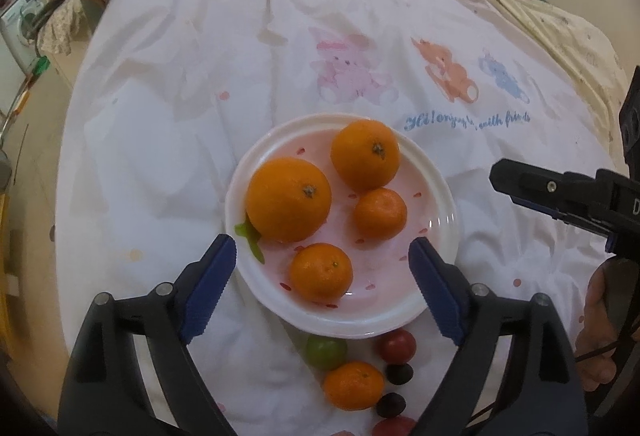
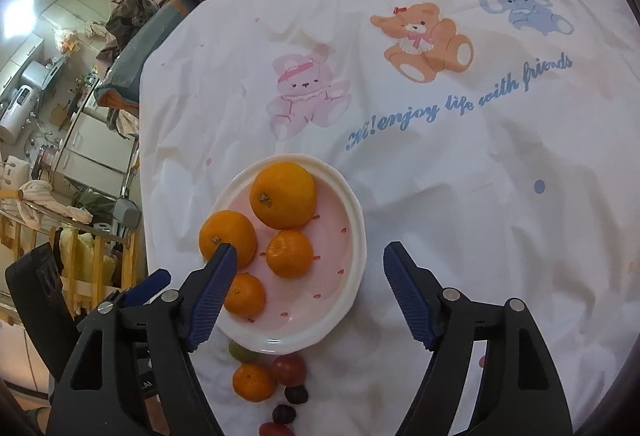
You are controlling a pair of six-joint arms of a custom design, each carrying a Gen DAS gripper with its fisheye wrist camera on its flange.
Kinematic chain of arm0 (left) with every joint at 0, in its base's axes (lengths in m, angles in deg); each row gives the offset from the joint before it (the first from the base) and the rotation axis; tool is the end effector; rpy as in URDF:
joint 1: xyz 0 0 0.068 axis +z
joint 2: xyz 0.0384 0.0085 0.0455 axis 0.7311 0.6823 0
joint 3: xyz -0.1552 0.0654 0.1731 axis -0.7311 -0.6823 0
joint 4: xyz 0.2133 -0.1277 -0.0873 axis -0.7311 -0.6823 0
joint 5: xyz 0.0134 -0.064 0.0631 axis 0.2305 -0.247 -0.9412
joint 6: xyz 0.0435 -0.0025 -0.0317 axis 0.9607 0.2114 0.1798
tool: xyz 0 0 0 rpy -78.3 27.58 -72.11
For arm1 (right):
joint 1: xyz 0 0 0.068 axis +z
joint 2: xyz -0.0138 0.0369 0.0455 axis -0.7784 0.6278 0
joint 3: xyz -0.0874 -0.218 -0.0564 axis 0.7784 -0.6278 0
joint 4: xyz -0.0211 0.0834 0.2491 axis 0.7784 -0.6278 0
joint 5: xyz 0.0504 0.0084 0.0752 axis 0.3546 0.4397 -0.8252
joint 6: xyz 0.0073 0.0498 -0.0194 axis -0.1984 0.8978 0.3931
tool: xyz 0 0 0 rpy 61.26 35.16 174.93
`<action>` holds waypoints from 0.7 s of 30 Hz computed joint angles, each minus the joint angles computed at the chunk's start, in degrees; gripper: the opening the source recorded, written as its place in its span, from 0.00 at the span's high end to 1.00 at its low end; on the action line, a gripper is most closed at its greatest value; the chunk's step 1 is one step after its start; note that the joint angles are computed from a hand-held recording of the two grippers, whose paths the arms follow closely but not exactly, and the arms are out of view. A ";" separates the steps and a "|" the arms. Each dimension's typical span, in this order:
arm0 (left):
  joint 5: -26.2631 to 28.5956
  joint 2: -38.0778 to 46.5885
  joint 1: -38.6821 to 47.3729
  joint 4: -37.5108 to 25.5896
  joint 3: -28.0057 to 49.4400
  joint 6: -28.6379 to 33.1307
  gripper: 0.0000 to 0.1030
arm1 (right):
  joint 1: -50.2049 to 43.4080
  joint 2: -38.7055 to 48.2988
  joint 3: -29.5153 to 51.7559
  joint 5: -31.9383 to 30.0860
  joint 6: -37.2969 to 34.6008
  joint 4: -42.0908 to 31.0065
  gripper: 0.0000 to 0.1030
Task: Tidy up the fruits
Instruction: 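Lower the tangerines onto the plate and open both grippers, then withdraw both open grippers from the plate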
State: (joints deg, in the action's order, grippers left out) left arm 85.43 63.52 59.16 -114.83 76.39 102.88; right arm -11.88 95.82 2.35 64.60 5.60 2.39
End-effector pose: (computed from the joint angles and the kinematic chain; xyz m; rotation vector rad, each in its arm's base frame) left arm 0.3681 0.0626 0.1919 1.0985 2.4913 -0.4409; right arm 0.2330 0.1754 0.1859 1.0644 2.3137 0.4639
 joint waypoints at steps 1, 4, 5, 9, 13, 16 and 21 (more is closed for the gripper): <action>0.39 -0.48 0.29 0.27 -0.18 0.05 0.17 | 0.38 -0.43 0.02 0.43 0.44 -0.34 0.24; 2.23 -1.47 1.96 -0.36 0.72 1.22 0.17 | 1.91 -1.42 0.37 1.65 1.65 -2.05 0.24; 2.83 -1.65 2.48 -0.50 1.14 1.32 0.17 | 2.68 -1.83 0.58 2.23 2.09 -2.79 0.24; 4.62 -1.71 5.63 -3.40 4.37 2.77 0.17 | 6.68 -3.76 1.95 6.16 4.99 -6.05 0.24; 5.40 -1.57 8.90 -6.55 6.32 5.32 0.16 | 10.94 -3.45 5.27 9.98 7.26 -10.93 0.24; 6.88 -3.09 11.52 -6.36 5.46 6.74 0.16 | 13.98 -2.95 6.44 11.76 10.19 -12.88 0.24; 8.43 -3.03 15.14 -10.20 6.68 10.84 0.16 | 18.87 -1.47 8.22 14.44 14.94 -15.08 0.22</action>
State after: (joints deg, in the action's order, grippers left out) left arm 93.86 60.49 74.30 -125.03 83.07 113.71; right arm 6.99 94.35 10.57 79.05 20.54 -12.70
